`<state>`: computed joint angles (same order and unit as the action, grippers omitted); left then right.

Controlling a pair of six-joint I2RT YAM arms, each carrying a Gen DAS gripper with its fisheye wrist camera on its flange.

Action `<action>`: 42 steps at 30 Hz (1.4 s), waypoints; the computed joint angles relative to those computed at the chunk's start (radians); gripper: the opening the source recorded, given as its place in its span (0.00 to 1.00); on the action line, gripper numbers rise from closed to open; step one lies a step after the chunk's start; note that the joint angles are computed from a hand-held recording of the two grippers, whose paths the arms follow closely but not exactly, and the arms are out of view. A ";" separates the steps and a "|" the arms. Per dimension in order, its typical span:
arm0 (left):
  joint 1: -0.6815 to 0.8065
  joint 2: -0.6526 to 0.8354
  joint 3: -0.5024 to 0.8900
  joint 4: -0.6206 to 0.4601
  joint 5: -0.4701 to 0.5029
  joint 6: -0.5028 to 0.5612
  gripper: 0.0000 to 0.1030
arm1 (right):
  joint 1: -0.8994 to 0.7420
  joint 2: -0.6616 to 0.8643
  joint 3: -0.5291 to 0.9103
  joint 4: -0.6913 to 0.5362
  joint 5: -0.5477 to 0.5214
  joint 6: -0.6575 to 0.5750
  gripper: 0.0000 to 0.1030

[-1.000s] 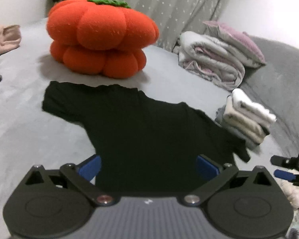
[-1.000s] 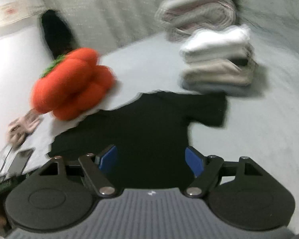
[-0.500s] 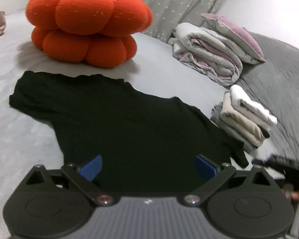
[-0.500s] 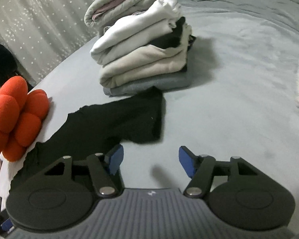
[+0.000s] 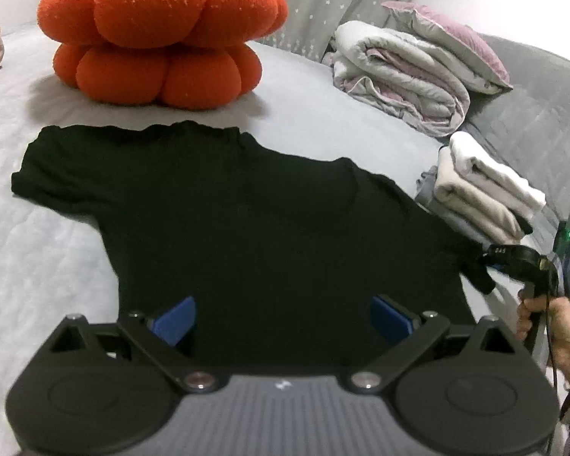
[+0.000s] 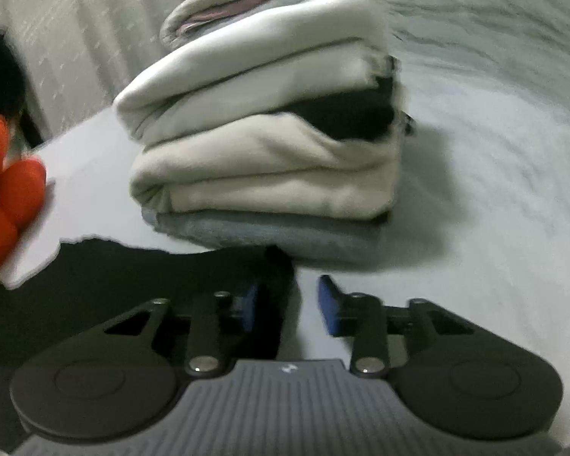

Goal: Fold clothes

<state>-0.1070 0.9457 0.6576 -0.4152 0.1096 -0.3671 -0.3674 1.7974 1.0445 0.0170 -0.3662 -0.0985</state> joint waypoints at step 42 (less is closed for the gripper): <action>1.242 -0.091 0.082 -1.118 0.661 1.210 0.68 | -0.489 -0.439 -0.126 -1.157 -0.282 -0.674 0.51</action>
<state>1.1352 0.8551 0.7393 -1.5329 0.7702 0.8424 -0.8562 1.3580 0.9188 -1.1404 -0.6487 -0.7725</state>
